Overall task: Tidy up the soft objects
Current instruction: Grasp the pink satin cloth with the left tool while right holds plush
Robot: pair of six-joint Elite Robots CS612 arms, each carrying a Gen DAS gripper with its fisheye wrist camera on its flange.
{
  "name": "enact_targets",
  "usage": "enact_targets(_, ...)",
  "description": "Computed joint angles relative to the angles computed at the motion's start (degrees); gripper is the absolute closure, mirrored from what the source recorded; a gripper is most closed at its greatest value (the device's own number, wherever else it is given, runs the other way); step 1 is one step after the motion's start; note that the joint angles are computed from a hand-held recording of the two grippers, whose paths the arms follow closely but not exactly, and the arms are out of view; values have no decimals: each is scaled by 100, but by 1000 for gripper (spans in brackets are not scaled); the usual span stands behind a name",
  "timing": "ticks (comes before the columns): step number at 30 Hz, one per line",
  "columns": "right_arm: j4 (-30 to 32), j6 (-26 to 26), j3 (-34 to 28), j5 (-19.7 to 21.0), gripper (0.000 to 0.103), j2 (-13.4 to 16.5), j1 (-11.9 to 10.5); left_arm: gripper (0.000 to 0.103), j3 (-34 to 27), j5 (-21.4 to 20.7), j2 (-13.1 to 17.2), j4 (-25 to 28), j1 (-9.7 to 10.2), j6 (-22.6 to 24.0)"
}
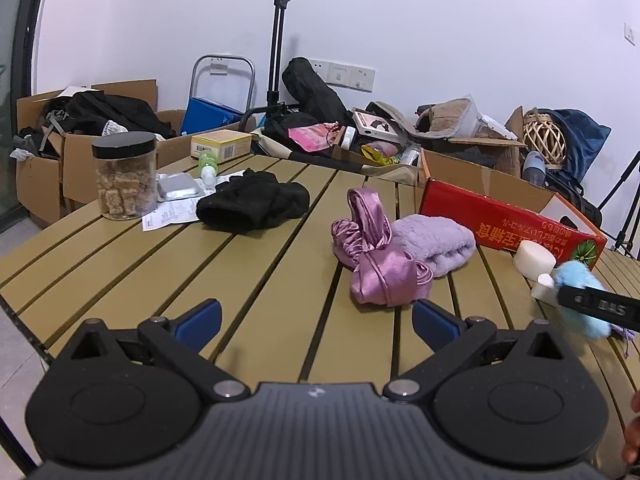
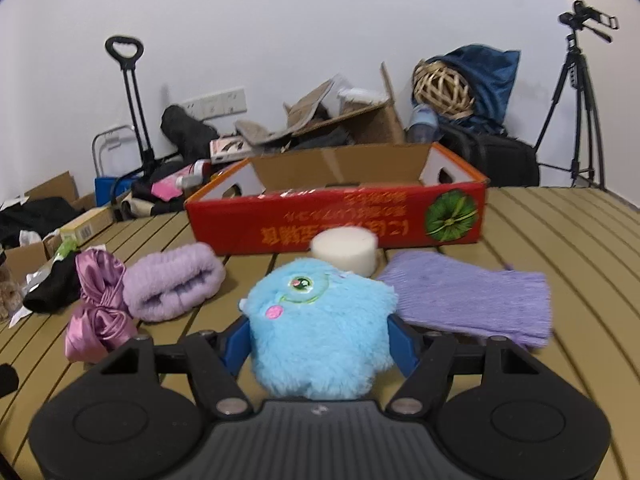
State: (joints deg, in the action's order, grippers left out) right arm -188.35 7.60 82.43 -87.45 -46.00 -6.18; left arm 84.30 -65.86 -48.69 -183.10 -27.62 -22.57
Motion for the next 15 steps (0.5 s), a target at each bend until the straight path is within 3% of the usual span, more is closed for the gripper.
enact_targets(8,-395,117,272,-205,34,-113,-144,0,-505,-199,235,475,-13,104)
enact_targets(15,-599,214,433,-299,34,-165,-281,0,-1224,-170,548,1227,-29,-39)
